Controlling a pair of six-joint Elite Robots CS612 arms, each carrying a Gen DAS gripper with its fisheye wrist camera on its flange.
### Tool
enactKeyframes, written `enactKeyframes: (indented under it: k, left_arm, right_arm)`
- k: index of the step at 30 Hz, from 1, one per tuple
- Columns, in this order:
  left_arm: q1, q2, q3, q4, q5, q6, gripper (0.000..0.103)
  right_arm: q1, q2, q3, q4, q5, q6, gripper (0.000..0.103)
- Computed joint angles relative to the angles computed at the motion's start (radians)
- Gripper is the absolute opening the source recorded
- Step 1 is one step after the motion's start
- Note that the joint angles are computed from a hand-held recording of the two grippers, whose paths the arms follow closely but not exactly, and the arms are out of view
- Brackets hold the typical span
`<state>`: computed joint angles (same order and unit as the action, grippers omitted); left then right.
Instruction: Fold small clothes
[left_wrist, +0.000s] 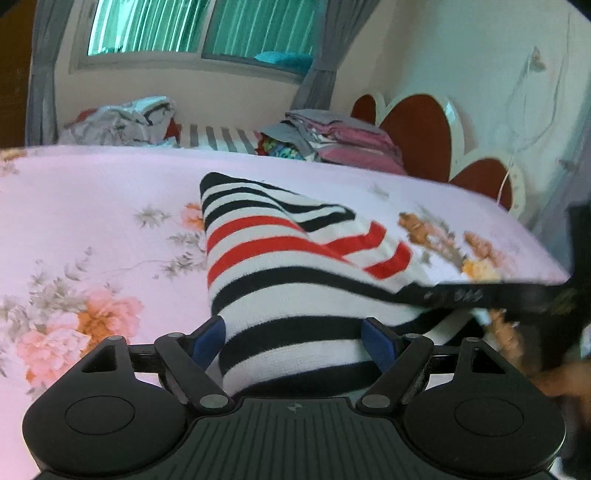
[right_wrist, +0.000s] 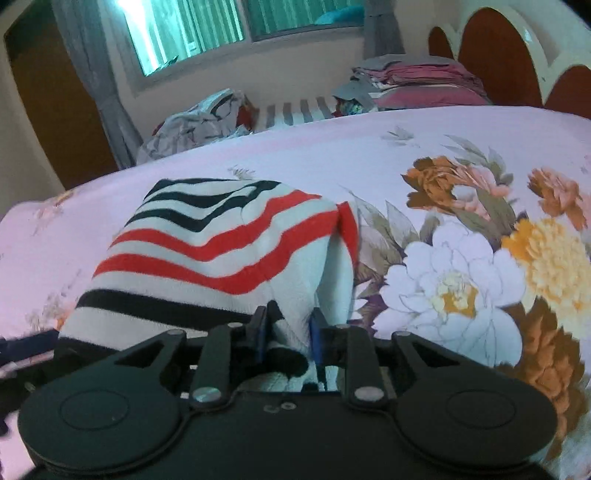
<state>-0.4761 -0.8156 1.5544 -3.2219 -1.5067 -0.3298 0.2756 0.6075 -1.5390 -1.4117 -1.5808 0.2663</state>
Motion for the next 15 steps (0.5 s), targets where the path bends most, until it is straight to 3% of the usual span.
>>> enactKeyframes:
  k: [4,9,15]
  left_arm:
    - [0.002,0.005,-0.01,0.033,-0.001,0.008,0.08]
    - [0.007,0.01,-0.018,0.043,-0.015,0.001,0.08]
    - [0.007,0.011,-0.018,0.042,-0.018,0.008,0.08]
  right_arm:
    - [-0.002,0.007,-0.025,0.023,0.002,0.019,0.023]
    - [-0.042,0.007,-0.065,0.071,0.167,0.109,0.039]
    - [-0.047,0.02,-0.118,0.163,0.211,0.115,0.041]
